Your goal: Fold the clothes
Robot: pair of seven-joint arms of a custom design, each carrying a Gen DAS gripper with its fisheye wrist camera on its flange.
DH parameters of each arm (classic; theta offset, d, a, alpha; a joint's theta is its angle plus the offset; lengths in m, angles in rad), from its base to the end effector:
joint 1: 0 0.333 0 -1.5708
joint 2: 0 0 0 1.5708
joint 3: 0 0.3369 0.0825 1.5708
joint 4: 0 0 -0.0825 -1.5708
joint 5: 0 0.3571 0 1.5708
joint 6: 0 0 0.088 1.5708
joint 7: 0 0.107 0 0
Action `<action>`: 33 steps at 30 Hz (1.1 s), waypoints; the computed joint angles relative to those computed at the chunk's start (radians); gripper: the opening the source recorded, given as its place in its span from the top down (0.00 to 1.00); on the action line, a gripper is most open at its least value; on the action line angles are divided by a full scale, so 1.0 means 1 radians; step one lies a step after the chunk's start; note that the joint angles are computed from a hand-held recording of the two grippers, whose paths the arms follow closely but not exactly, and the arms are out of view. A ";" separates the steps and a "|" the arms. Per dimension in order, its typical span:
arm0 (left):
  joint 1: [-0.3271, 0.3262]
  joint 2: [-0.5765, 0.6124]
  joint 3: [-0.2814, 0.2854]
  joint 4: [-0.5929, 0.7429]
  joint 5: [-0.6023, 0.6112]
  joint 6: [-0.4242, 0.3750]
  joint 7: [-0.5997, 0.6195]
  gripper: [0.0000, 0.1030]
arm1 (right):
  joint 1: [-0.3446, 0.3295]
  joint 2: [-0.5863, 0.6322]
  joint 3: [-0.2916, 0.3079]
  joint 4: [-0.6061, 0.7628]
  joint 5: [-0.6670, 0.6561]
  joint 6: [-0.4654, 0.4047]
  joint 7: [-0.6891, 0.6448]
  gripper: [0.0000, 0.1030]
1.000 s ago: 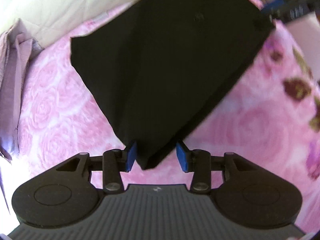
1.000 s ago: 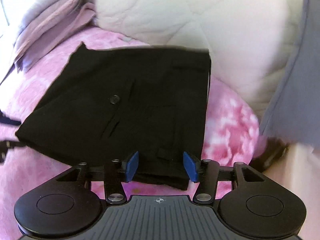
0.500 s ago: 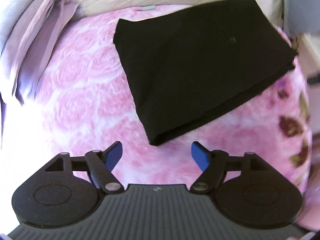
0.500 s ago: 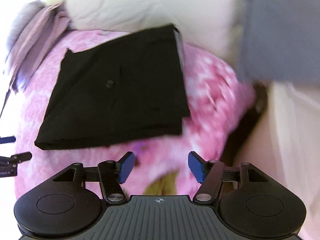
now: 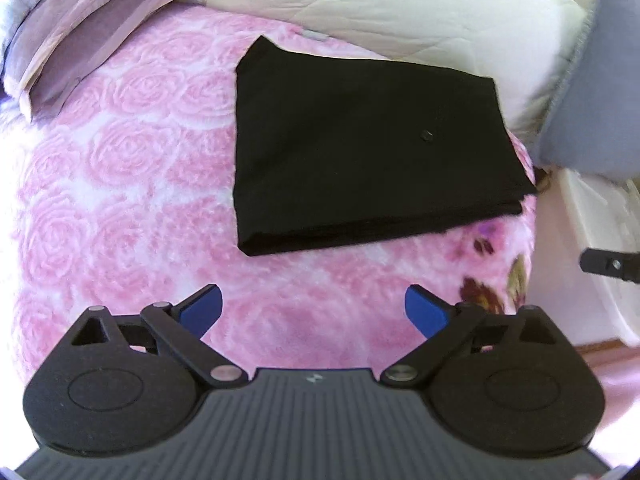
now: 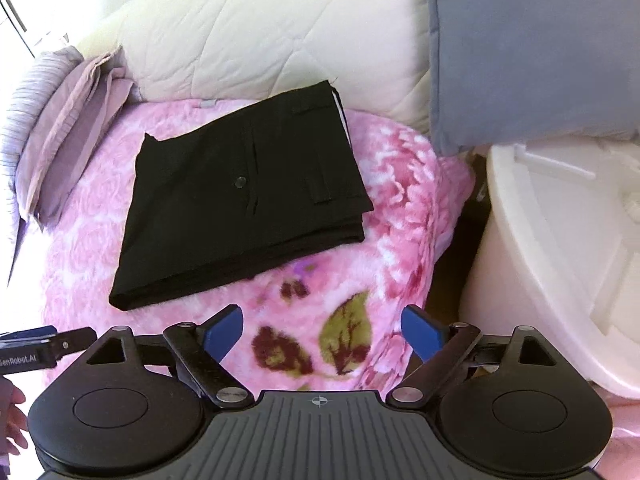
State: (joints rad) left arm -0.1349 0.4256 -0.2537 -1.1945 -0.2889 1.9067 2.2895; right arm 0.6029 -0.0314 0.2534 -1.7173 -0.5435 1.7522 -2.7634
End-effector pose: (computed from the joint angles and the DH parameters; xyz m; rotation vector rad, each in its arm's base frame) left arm 0.6436 -0.2390 0.6048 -0.8317 2.9143 -0.7521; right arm 0.3823 0.3736 0.6249 -0.7523 2.6118 -0.5689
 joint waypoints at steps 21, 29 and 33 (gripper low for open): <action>-0.050 -0.027 0.024 -0.022 0.132 -0.044 -0.068 0.07 | 0.013 0.091 -0.060 0.114 0.127 -0.014 -0.132 0.01; -0.034 -0.013 0.013 0.052 0.106 -0.138 -0.083 0.16 | -0.004 0.092 -0.056 0.125 0.133 0.016 -0.176 0.01; -0.005 -0.084 -0.002 -0.030 0.047 -0.083 0.030 0.17 | 0.014 0.111 -0.049 0.178 0.114 -0.014 -0.178 0.01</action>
